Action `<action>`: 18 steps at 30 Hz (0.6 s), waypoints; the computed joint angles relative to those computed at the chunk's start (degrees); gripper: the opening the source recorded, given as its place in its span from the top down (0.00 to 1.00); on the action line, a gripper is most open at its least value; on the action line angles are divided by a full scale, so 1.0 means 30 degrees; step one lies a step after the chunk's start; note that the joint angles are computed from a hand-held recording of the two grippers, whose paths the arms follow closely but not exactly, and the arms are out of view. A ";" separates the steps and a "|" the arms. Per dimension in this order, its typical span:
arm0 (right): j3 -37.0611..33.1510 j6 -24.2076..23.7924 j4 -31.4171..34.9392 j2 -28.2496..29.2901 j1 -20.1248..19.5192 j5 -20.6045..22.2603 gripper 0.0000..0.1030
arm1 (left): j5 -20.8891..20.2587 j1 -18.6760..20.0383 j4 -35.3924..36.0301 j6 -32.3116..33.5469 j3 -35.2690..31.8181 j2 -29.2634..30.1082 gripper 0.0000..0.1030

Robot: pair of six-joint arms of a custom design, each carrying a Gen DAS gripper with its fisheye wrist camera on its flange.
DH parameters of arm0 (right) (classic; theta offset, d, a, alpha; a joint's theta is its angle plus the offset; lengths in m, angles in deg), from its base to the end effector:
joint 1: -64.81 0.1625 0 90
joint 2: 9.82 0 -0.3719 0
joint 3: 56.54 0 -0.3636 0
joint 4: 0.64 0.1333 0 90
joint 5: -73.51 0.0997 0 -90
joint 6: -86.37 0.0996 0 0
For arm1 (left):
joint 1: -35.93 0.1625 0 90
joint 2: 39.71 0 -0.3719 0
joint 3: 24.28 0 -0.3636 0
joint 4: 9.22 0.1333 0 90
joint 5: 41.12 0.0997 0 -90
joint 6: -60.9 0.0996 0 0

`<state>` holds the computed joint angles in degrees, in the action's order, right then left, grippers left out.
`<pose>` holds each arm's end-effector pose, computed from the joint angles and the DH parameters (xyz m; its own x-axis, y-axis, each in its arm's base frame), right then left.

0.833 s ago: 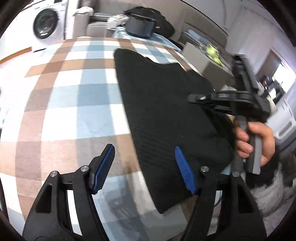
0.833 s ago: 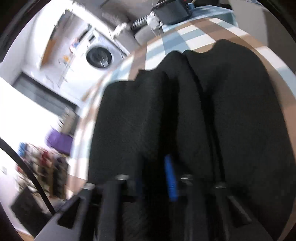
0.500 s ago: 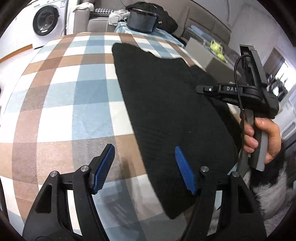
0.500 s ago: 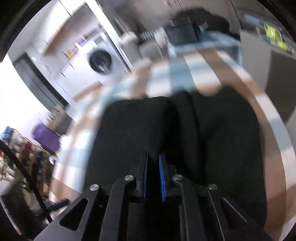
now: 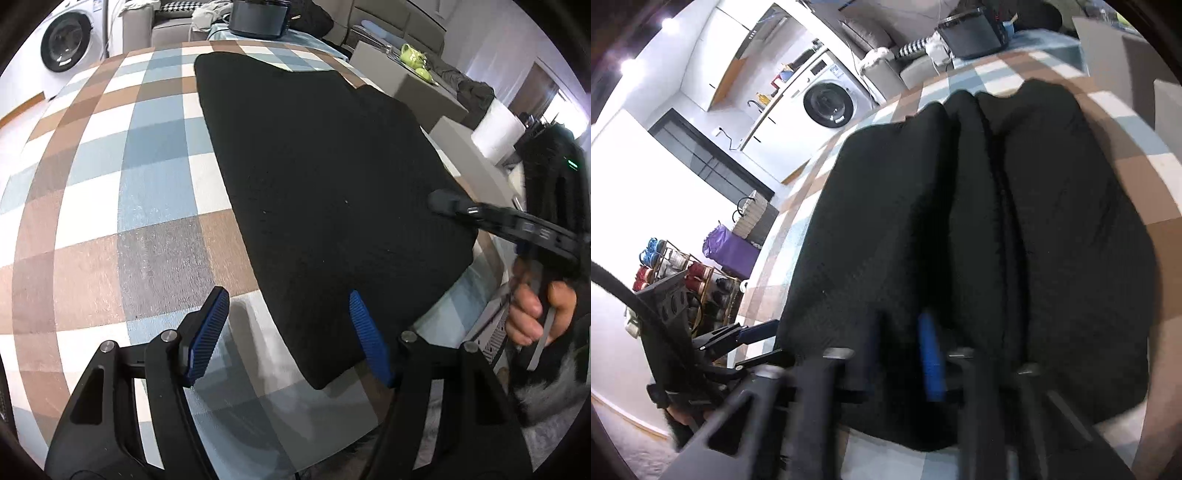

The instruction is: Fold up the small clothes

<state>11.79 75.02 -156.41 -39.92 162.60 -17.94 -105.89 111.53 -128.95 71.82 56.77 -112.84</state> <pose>0.2301 -0.7172 0.0818 -0.9490 -0.2944 0.1130 -0.3131 0.8369 -0.4489 0.0225 -0.6191 0.4217 -0.8553 0.2406 -0.4590 0.4002 0.8694 -0.2898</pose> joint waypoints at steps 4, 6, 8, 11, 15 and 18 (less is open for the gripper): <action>0.0129 -0.0260 -0.0640 -0.0021 0.0169 -0.1224 0.95 | -0.0529 0.0095 -0.0757 -0.0002 -0.0187 0.0023 0.37; -0.0280 0.0157 0.0694 0.0101 0.0187 -0.2381 0.94 | -0.0261 -0.0008 -0.1110 0.0022 -0.0179 0.0039 0.37; 0.0120 0.0213 0.0383 -0.0249 0.0137 -0.1959 0.90 | -0.0015 -0.0083 -0.1253 0.0000 -0.0248 0.0087 0.37; 0.1353 0.0306 -0.1708 -0.1091 -0.0073 -0.1306 0.66 | -0.0242 -0.0004 -0.1170 -0.0158 -0.0523 0.0213 0.37; 0.0896 0.1121 -0.1814 -0.0921 -0.0394 -0.2547 0.58 | -0.0214 0.0090 -0.1086 -0.0474 -0.0932 0.0556 0.37; -0.0022 0.1529 -0.1118 -0.0165 -0.0627 -0.2502 0.58 | -0.0228 0.0127 -0.1027 -0.0733 -0.1100 0.0718 0.37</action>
